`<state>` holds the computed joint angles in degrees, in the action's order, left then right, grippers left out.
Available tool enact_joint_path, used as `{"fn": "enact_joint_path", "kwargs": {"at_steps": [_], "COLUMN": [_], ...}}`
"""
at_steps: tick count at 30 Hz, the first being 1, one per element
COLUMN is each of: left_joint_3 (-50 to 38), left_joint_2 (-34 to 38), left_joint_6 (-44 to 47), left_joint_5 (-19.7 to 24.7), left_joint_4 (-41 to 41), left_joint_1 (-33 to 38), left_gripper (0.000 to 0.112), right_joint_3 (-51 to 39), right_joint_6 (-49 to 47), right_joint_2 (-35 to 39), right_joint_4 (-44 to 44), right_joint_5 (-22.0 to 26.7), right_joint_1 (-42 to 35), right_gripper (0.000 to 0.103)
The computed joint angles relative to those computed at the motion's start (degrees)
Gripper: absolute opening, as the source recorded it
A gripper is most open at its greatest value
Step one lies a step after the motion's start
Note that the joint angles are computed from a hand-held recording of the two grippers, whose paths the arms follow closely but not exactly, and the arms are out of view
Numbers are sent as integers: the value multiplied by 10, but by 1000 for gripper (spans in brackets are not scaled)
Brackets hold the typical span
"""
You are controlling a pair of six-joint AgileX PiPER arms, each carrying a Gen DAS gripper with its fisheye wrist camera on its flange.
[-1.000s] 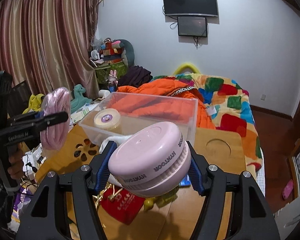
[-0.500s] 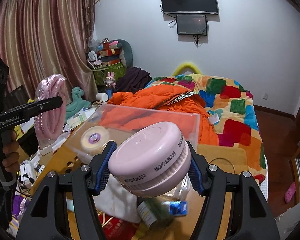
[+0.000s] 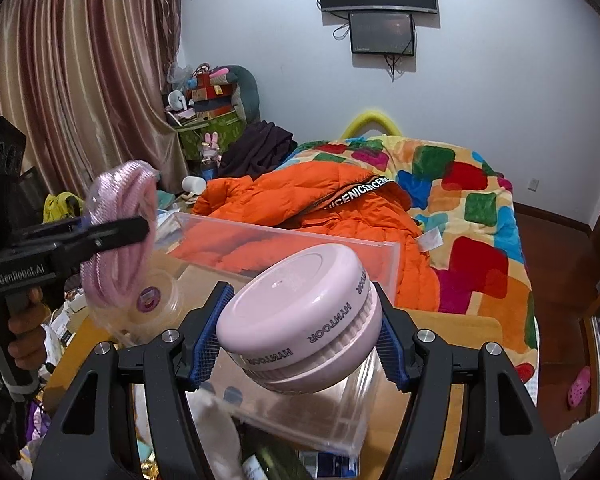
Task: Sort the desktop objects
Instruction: 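Lift both held items over the clear box and release them inside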
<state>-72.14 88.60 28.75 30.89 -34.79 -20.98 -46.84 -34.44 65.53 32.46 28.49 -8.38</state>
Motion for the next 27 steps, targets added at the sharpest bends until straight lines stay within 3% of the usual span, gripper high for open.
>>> {"fn": "enact_joint_path", "kwargs": {"at_steps": [8,15,23,27], "left_joint_3": [-42,-51,-47,-51], "left_joint_2": [47,64,67,70], "left_joint_6": [-15,-36,-2,0], "left_joint_5": [2,-16,-16,-5], "left_joint_4": [17,52,23,17], "left_joint_1": [-20,-31,-25,-20], "left_gripper": [49,49,49,56], "right_joint_3": [-29,-65,-84,-87], "right_joint_6": [33,124,225,266], "right_joint_2": [65,118,150,160], "right_joint_4": [-38,-155,-279,-326], "right_joint_5": [-21,-24,-20,-20], "right_joint_1": [31,71,107,122], "right_gripper": [62,62,62,62]}}
